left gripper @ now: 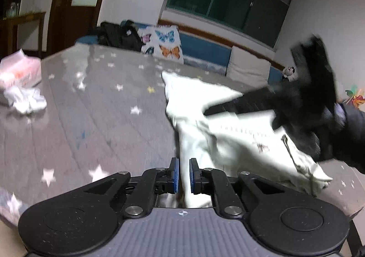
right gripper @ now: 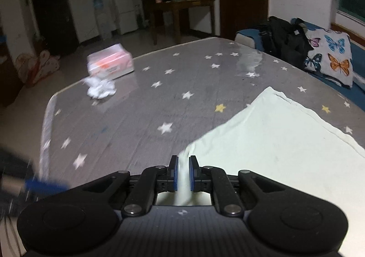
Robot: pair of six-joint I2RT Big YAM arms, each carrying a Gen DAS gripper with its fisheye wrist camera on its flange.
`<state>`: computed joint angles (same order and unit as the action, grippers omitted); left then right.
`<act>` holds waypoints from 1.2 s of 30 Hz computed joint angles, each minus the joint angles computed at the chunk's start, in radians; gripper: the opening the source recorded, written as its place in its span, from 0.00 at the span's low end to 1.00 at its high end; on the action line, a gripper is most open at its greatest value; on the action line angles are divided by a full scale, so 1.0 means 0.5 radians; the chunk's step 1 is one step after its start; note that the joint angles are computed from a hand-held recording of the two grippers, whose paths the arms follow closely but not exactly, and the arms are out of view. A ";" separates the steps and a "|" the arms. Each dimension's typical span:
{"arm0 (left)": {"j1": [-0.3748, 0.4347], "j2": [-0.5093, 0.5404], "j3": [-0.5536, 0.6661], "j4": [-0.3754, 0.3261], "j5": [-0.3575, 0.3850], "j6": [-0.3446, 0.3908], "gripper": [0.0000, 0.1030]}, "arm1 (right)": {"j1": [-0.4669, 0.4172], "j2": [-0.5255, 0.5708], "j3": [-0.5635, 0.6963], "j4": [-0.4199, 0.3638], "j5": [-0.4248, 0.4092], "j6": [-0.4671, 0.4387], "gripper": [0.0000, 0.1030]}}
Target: Fold clothes
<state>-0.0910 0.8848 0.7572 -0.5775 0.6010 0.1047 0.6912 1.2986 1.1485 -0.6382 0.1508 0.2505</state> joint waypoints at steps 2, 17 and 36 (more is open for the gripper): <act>-0.038 0.035 0.028 0.029 -0.014 -0.013 0.11 | 0.031 -0.055 -0.028 -0.072 -0.024 -0.012 0.09; -0.327 0.374 0.138 0.068 -0.280 0.111 0.13 | 0.195 -0.205 -0.261 -0.141 -0.062 0.192 0.02; -0.488 0.768 0.454 0.130 -0.426 0.172 0.15 | 0.254 -0.235 -0.283 -0.098 0.097 0.129 0.10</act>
<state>-0.3352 1.2689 0.9842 -0.5127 0.3878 0.1907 0.8185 1.1812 1.0069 -0.6871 0.1993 0.3149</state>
